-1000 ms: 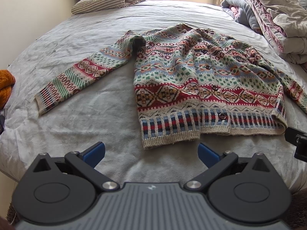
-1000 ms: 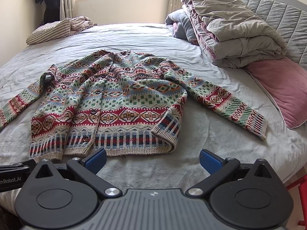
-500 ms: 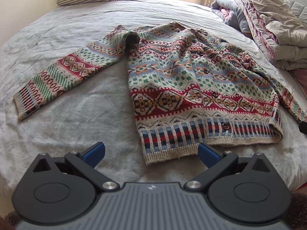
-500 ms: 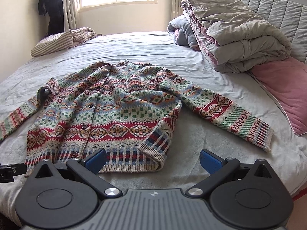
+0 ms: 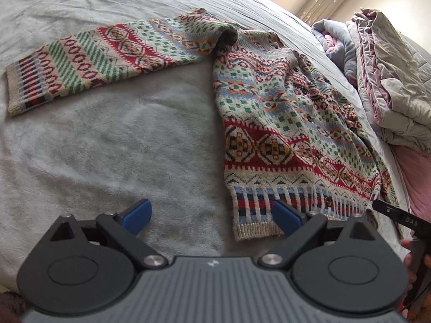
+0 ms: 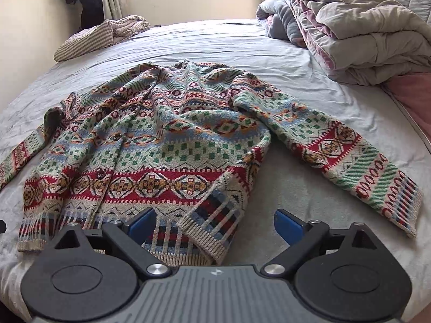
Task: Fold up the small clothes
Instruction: 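Grasp the cardigan hem edge with the right gripper and lift it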
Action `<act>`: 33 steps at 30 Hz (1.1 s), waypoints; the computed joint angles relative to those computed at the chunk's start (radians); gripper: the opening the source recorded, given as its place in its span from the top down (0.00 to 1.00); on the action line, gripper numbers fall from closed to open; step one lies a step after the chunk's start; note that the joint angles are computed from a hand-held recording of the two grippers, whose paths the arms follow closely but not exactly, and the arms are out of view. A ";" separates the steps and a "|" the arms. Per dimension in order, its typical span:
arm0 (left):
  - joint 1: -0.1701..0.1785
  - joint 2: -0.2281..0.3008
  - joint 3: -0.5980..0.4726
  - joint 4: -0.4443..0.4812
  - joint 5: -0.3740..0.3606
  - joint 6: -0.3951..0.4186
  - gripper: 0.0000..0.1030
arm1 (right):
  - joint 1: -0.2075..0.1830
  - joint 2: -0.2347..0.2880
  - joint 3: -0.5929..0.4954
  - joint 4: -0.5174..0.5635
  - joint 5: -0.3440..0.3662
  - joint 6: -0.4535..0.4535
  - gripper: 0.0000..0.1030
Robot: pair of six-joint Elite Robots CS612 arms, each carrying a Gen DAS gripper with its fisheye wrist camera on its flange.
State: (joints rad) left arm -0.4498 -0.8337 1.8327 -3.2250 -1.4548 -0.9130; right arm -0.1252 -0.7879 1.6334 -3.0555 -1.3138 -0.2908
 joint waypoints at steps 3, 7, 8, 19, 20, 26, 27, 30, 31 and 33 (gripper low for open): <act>0.013 0.032 -0.014 -0.084 -0.084 -0.008 0.24 | 0.014 0.021 -0.024 0.021 -0.020 -0.010 0.13; 0.030 0.063 -0.035 -0.140 -0.174 -0.030 0.43 | 0.018 0.036 -0.040 0.012 -0.113 -0.025 0.25; 0.033 0.068 -0.037 -0.151 -0.184 -0.037 0.45 | 0.014 0.037 -0.038 -0.005 -0.138 -0.017 0.25; 0.063 0.137 -0.045 -0.336 -0.262 -0.204 0.69 | -0.061 0.017 -0.033 0.081 0.046 0.137 0.40; 0.063 0.137 -0.042 -0.338 -0.262 -0.203 0.69 | -0.058 0.020 -0.035 0.083 0.032 0.139 0.43; 0.062 0.155 -0.064 -0.339 -0.285 -0.203 0.93 | -0.060 0.023 -0.018 0.059 0.080 0.137 0.80; 0.059 0.152 -0.064 -0.325 -0.280 -0.202 0.98 | -0.062 0.022 -0.017 0.064 0.102 0.133 0.90; 0.029 0.106 -0.026 -0.301 -0.132 -0.140 0.98 | -0.067 0.014 -0.004 0.019 0.113 0.136 0.93; 0.017 0.082 -0.008 -0.292 -0.063 -0.106 0.99 | -0.073 0.008 0.006 -0.007 0.120 0.139 0.94; 0.002 0.039 0.026 -0.281 0.042 -0.055 0.99 | -0.088 -0.005 0.015 -0.019 0.155 0.149 0.94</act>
State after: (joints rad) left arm -0.4474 -0.7947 1.8590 -3.5060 -1.4133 -0.9675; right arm -0.2133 -0.7927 1.6487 -3.0745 -1.1592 -0.1413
